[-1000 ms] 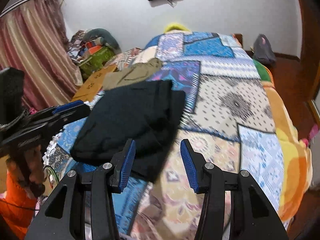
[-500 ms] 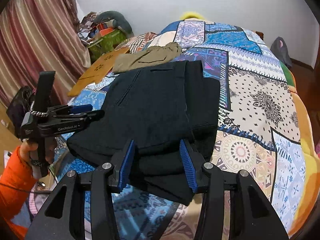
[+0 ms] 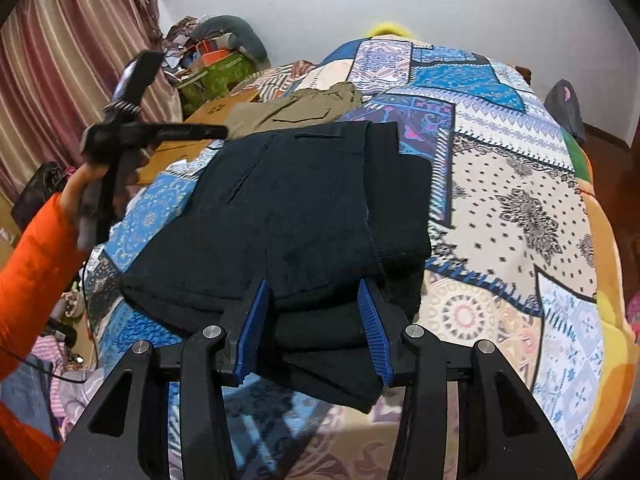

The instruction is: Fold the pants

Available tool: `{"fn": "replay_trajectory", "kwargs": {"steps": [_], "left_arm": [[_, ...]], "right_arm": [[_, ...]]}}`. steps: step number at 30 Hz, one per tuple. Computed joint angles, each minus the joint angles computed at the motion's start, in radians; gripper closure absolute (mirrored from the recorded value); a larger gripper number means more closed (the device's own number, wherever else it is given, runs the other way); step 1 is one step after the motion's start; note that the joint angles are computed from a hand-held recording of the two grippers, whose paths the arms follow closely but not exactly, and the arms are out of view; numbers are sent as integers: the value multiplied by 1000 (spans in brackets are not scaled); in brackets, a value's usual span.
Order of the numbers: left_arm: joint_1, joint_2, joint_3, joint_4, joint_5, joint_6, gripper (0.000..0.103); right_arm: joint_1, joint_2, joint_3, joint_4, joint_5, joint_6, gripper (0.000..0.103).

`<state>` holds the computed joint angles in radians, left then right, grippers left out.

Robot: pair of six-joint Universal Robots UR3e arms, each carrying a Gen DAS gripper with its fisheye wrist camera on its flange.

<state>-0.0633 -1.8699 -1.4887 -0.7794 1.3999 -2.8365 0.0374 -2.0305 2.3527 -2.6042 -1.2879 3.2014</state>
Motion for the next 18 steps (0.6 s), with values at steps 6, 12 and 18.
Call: {"fn": "replay_trajectory", "kwargs": {"steps": [6, 12, 18], "left_arm": [[-44, -199, 189, -112, 31, 95, 44], [8, -111, 70, -203, -80, 242, 47], [40, 90, -173, -213, -126, 267, 47]], "right_arm": [[-76, 1, -13, 37, 0, -72, 62], [-165, 45, -55, 77, -7, -187, 55], [-283, 130, -97, 89, 31, -263, 54]]}}
